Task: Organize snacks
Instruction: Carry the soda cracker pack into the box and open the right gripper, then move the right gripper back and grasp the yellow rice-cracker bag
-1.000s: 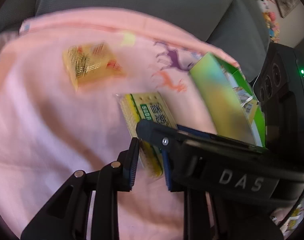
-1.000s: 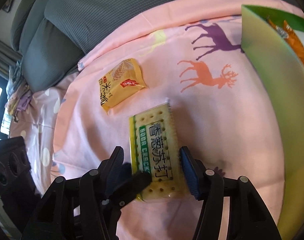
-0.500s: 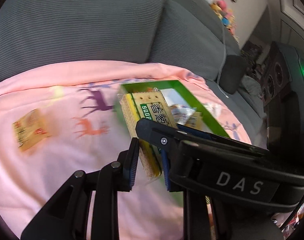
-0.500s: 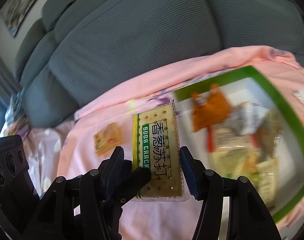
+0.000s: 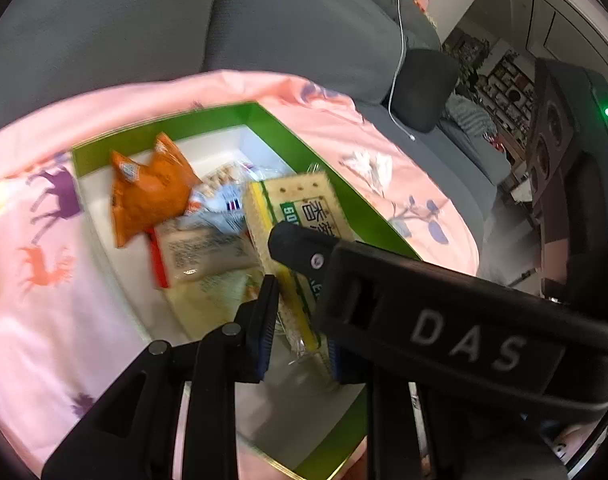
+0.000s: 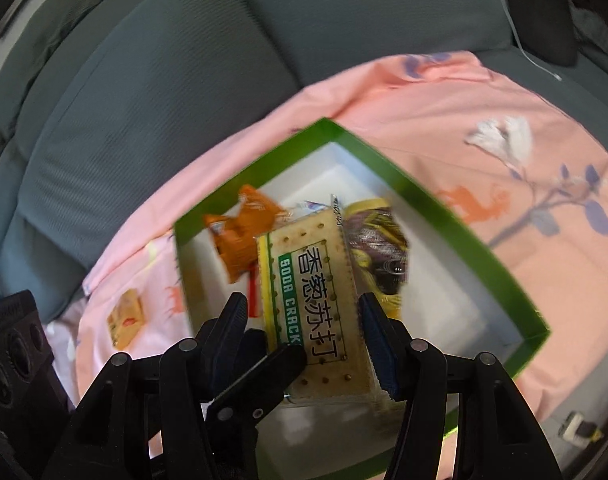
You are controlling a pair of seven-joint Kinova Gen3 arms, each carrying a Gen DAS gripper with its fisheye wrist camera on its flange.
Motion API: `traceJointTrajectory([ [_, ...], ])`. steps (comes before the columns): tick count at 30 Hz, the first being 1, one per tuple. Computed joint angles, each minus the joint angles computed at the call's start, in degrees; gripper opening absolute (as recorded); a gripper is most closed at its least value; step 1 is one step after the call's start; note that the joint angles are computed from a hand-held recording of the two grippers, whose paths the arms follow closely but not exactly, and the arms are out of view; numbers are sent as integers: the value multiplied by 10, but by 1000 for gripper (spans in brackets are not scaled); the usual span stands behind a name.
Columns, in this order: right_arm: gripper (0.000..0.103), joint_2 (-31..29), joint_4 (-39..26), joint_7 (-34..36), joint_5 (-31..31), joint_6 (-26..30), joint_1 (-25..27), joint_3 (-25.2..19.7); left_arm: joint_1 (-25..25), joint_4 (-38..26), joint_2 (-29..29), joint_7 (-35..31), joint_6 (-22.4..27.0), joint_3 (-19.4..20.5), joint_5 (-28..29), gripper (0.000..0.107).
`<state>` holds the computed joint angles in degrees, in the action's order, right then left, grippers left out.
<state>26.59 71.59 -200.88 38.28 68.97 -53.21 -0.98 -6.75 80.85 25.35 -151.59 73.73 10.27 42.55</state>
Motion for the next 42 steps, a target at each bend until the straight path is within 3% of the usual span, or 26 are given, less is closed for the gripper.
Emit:
traceJointTrajectory([
  [3, 60, -12, 22, -16, -5, -7, 18, -16, 13, -3, 8, 15, 5, 0, -15, 20],
  [7, 60, -8, 21, -35, 10, 14, 72, -90, 11, -1, 10, 27, 12, 1, -12, 22],
  [10, 61, 4, -1, -29, 11, 46, 74, -100, 3, 5, 5, 24, 12, 0, -8, 24],
  [11, 62, 9, -11, -24, 15, 56, 67, -95, -4, 8, 1, 16, 13, 0, -1, 27],
  [13, 67, 15, -23, -24, 28, 77, 57, -93, -17, 12, -5, 8, 16, -3, 10, 43],
  [14, 73, 20, -31, -22, 37, 89, 47, -88, -30, 15, -11, 2, 18, -6, 22, 58],
  [15, 76, 23, -37, -20, 47, 98, 42, -87, -36, 18, -14, -2, 17, -8, 30, 66],
  [17, 82, 26, -42, -14, 58, 100, 27, -73, -59, 22, -21, -18, 22, -15, 51, 67],
  [22, 85, 38, -63, 6, 87, 97, 15, -74, -101, -5, -21, -1, 29, -43, 59, 87],
  [29, 86, 74, -125, 80, 109, 67, 1, -64, -150, -44, -6, 38, -32, -74, 30, 95],
  [33, 86, 97, -161, 143, 47, 0, -32, 17, -178, -101, 35, 102, -28, -71, 8, 95],
  [37, 86, 140, -240, 223, -28, -41, -17, 37, -191, -162, 78, 160, -26, -63, -25, 95],
  [39, 86, 169, -293, 270, -61, -61, 15, 12, -192, -209, 113, 199, -7, -56, -42, 95],
  [42, 86, 219, -372, 340, -90, -96, 77, -65, -186, -286, 164, 257, 33, -40, -72, 93],
])
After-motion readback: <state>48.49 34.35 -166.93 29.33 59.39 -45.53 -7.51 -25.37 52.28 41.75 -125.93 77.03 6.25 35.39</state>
